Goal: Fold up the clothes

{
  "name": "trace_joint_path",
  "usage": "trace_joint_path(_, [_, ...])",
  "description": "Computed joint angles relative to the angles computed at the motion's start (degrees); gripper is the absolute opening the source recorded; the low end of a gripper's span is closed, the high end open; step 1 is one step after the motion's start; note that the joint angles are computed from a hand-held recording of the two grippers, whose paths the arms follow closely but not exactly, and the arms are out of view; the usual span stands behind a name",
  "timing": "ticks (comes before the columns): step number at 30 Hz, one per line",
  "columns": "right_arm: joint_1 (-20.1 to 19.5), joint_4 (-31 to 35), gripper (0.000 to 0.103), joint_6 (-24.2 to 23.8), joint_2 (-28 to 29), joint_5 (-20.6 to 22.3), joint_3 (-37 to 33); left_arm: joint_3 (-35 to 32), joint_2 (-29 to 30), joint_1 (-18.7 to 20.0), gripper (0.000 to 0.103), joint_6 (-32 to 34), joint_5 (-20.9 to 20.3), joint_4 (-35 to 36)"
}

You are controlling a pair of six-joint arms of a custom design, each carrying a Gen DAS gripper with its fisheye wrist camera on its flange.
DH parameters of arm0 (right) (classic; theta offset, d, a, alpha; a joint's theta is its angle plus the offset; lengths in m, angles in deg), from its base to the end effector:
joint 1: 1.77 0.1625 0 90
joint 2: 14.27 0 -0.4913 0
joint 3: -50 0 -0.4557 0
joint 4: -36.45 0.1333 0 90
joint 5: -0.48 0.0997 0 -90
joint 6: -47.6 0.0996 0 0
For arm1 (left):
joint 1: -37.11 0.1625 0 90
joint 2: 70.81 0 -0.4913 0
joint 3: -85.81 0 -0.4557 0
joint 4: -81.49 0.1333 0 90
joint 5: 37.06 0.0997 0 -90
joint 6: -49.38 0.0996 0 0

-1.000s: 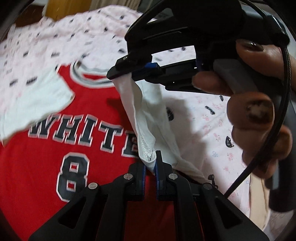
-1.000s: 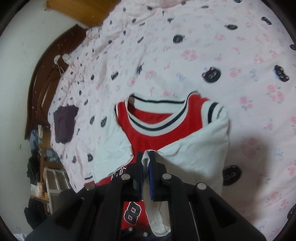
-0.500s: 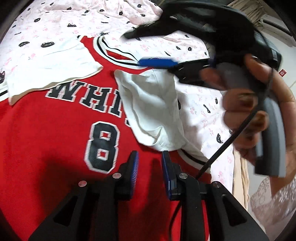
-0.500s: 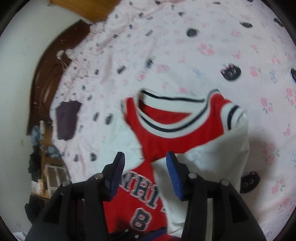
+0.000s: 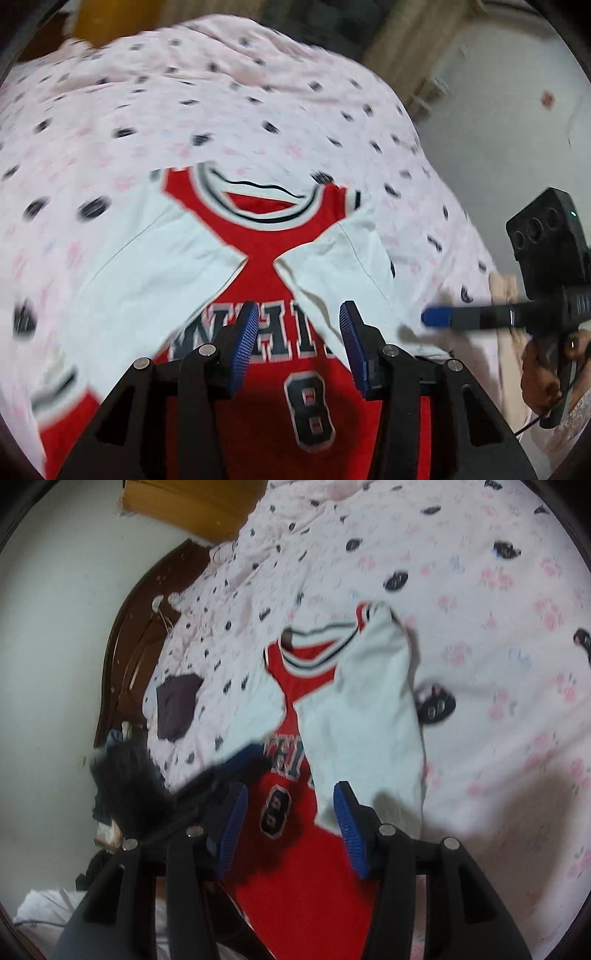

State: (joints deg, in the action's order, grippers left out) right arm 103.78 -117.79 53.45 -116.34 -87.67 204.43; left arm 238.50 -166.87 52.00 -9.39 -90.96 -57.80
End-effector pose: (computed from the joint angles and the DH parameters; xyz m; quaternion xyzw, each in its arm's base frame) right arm 0.2102 -0.2463 0.2052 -0.0857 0.9908 -0.0987 0.0350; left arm -0.2284 -0.2594 0.1779 0.1545 0.9364 -0.2607 0.1771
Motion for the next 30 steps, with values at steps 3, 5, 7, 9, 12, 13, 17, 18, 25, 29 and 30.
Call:
trace_joint_path(3, [-1.78, -3.65, 0.051, 0.18, 1.03, 1.85, 1.55, -1.8, 2.87, 2.51, 0.041, 4.81, -0.04, 1.02])
trace_joint_path(5, [-2.41, -6.14, 0.051, 0.79, 2.27, 2.2, 2.08, -2.4, 3.98, 4.02, 0.041, 6.54, 0.12, 1.04])
trace_joint_path(7, [-1.9, -8.99, 0.051, 2.03, 4.83, 0.88, 1.88, -2.51, 4.2, 4.88, 0.041, 6.78, -0.18, 1.63])
trace_joint_path(9, [-1.81, -10.17, 0.051, 2.9, 6.89, -0.03, 1.52, -2.39, 4.51, 5.89, 0.041, 7.03, -0.87, 1.03])
trace_joint_path(12, [-1.36, -10.55, 0.051, 3.61, 9.91, -1.21, 1.17, -2.1, 5.21, 6.11, 0.041, 7.69, -0.76, 0.76])
trace_joint_path(13, [-1.03, -10.17, 0.051, 3.58, 10.77, -1.56, 1.05, -2.01, 5.54, 6.2, 0.041, 7.94, -0.65, 0.48])
trace_joint_path(17, [2.7, -6.88, 0.051, 2.57, 13.04, -5.28, 0.38, -1.88, 5.88, 7.07, 0.041, 8.43, -1.12, -0.47])
trace_joint_path(18, [3.5, -6.3, 0.051, 2.39, 13.14, -6.17, 0.36, -1.84, 5.88, 7.24, 0.041, 8.57, -1.25, -0.63])
trace_joint_path(25, [9.61, -3.44, 0.058, 0.96, 13.23, -11.09, -0.01, -1.93, 5.96, 7.94, 0.041, 9.34, -1.82, -1.15])
trace_joint_path(29, [13.77, -2.79, 0.058, 1.27, 11.79, -13.71, 0.04, -1.3, 2.93, 6.71, 0.041, 7.72, -2.13, -0.76])
trace_joint_path(30, [14.31, -3.24, 0.058, 1.84, 10.15, -13.62, 0.64, -0.81, 0.66, 5.46, 0.041, 6.45, -2.12, 0.41])
